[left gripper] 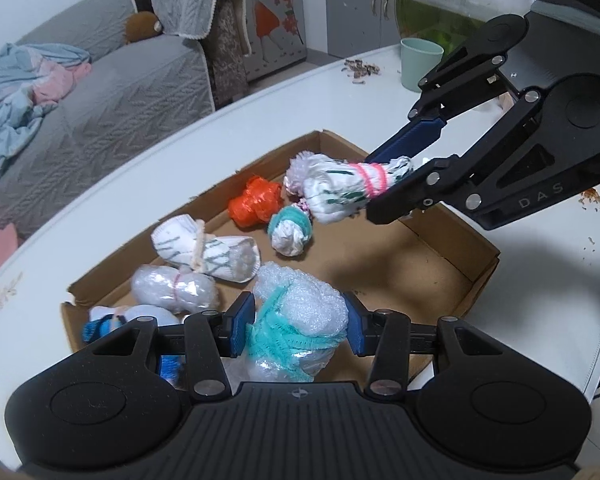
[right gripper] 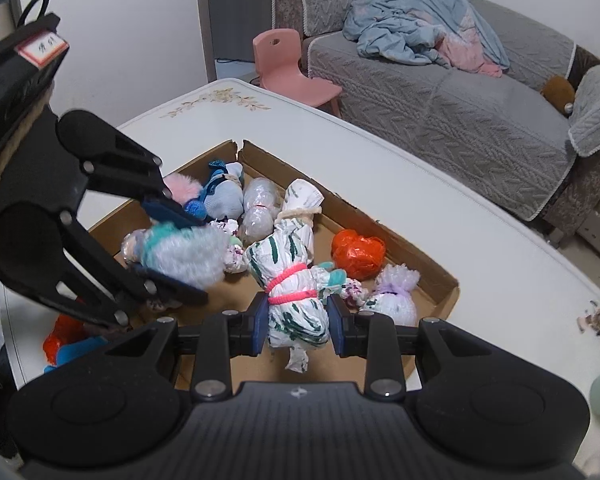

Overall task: Organize objects
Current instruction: 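Place the bubble bundle in the tray with the left tool while the right tool places the striped roll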

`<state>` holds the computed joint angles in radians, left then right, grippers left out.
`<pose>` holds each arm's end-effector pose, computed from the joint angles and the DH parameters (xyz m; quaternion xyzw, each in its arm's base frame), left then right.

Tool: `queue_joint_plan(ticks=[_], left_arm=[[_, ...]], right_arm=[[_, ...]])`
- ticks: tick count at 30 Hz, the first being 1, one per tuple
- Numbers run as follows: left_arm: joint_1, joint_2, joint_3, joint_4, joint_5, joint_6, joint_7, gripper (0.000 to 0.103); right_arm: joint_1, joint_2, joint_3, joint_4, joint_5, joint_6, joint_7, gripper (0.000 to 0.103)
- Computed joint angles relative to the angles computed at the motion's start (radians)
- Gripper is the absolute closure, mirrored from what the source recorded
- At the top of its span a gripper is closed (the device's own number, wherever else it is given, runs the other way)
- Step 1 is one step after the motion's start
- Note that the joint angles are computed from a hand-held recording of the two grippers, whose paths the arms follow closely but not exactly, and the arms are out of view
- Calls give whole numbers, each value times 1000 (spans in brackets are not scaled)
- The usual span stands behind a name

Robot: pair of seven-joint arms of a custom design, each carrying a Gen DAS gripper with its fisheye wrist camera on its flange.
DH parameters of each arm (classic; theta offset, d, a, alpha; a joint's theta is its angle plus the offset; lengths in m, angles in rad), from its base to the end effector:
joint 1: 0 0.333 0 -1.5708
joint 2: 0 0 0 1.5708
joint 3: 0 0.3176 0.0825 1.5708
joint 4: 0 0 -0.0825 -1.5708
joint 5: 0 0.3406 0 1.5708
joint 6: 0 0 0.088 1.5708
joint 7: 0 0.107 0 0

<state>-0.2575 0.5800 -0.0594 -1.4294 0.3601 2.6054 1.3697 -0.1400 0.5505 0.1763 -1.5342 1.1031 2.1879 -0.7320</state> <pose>0.6839 -0.2209 0.4439 -0.5442 0.7780 -0.1916 0.2487 0.6813 0.0344 0.3924 -0.8747 -0.0389 -0.2019 0.4390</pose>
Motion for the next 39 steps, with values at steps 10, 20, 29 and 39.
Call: queue_joint_plan(ticks=[10, 20, 29, 39], left_arm=[[-5, 127, -7, 145, -45, -82, 41, 50], [-20, 196, 31, 237, -29, -123, 4, 50], [-15, 194, 34, 217, -6, -109, -20, 50], [-16, 183, 34, 200, -2, -104, -27, 47]], right_arm=[[55, 88, 17, 80, -121, 135, 107, 75], [59, 127, 57, 114, -204, 178, 181, 75], [84, 166, 83, 151, -263, 209, 234, 75], [74, 161, 90, 145, -305, 194, 216, 71]])
